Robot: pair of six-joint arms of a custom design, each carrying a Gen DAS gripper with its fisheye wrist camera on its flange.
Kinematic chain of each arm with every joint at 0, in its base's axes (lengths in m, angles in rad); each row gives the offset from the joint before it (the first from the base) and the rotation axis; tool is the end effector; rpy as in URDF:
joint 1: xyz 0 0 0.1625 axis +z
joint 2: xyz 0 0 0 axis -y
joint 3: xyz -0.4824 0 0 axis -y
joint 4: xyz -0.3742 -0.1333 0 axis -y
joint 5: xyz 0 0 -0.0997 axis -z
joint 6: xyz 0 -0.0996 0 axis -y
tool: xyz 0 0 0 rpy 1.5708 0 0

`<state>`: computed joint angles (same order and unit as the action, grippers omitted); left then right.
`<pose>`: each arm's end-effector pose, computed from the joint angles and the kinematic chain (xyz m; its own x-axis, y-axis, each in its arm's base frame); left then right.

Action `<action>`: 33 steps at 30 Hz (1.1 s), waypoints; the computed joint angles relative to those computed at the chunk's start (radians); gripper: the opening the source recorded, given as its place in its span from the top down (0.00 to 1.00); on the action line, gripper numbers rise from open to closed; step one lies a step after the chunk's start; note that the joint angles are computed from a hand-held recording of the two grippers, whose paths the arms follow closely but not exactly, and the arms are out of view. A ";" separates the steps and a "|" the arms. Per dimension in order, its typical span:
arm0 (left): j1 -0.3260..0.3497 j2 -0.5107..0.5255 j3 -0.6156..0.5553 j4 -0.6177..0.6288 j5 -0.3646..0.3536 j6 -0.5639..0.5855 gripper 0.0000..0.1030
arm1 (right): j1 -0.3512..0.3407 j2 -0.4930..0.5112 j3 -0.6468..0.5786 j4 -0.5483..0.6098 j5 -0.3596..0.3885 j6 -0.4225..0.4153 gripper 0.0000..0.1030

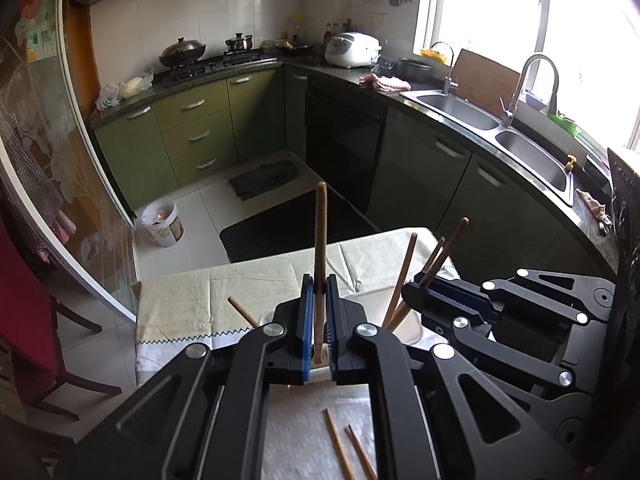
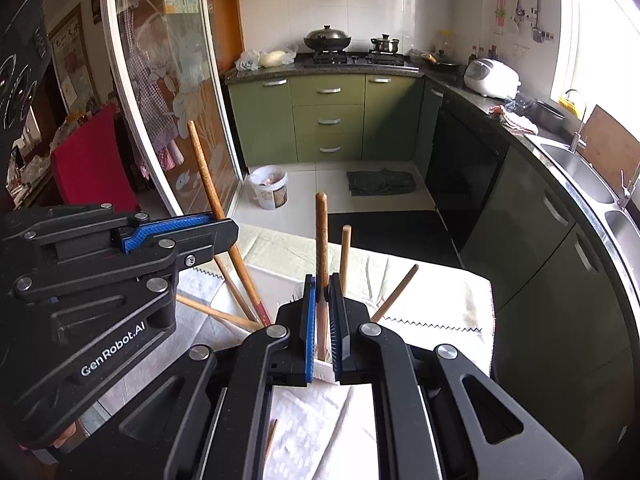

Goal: Organize utensils
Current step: 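Lower both chopsticks into the caddy and open both grippers, then lower the left gripper onto a chopstick and close it while the right gripper grasps the last one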

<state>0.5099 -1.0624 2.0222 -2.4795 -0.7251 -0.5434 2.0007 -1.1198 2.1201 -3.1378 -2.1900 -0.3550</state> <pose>-0.3748 -0.4478 0.2063 -0.6992 0.2594 -0.6662 0.5960 0.7262 -0.3428 0.2937 -0.4594 0.2668 -0.6936 -0.3192 0.6457 -0.6321 0.6996 -0.3332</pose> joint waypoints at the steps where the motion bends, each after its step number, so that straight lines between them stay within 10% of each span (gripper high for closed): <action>1: 0.006 0.003 0.002 0.007 -0.008 -0.003 0.94 | -0.005 0.007 0.006 -0.008 -0.003 -0.004 0.93; 14: -0.001 -0.041 0.041 0.047 -0.044 -0.054 0.83 | -0.012 -0.039 0.077 -0.034 0.024 -0.005 0.89; 23: -0.092 -0.142 0.121 0.247 -0.135 -0.220 0.53 | 0.010 -0.262 0.261 -0.030 0.059 0.022 0.79; 33: 0.014 -0.016 0.241 0.170 -0.299 -0.285 0.63 | -0.145 -0.441 0.484 -0.014 0.085 0.012 0.77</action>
